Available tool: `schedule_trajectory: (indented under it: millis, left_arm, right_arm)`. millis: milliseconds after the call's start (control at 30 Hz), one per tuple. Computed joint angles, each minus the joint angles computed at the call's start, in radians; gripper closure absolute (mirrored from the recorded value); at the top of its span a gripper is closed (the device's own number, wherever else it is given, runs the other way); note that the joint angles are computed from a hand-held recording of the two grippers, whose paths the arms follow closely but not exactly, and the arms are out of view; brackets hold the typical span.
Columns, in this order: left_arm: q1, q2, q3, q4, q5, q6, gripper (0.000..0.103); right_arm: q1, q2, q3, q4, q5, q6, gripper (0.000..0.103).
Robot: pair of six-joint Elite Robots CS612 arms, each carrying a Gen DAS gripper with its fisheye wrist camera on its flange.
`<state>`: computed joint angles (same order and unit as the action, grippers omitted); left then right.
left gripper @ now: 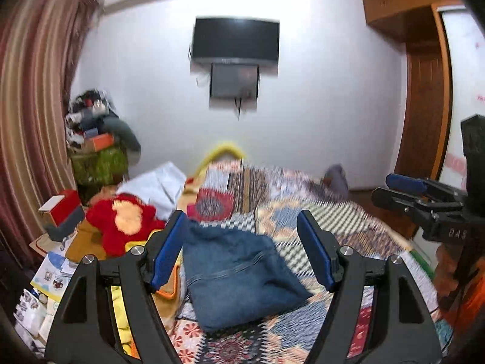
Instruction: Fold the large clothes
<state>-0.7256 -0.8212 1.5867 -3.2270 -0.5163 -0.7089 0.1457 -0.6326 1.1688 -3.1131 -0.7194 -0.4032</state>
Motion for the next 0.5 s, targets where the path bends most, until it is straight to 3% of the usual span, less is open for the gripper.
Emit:
schedule_trajectory:
  millis: [133, 267, 333, 500]
  left_arm:
    - [-0.035, 0.007, 0.001, -0.037, 0.077, -0.008, 0.030]
    - [-0.064, 0.007, 0.010, 0.007, 0.154, -0.073, 0.030]
    - [-0.069, 0.007, 0.015, 0.007, 0.154, -0.091, 0.030]
    - [-0.085, 0.005, 0.011, 0.130, 0.219, -0.160, 0.027]
  right_arm:
    - [-0.025, -0.030, 0.087, -0.168, 0.081, 0.080, 0.030]
    - [-0.037, -0.046, 0.151, -0.296, 0.081, 0.160, 0.030]
    - [-0.038, -0.053, 0.172, -0.330, 0.061, 0.169, 0.030]
    - [-0.042, -0.071, 0.212, -0.337, 0.052, 0.160, 0.030]
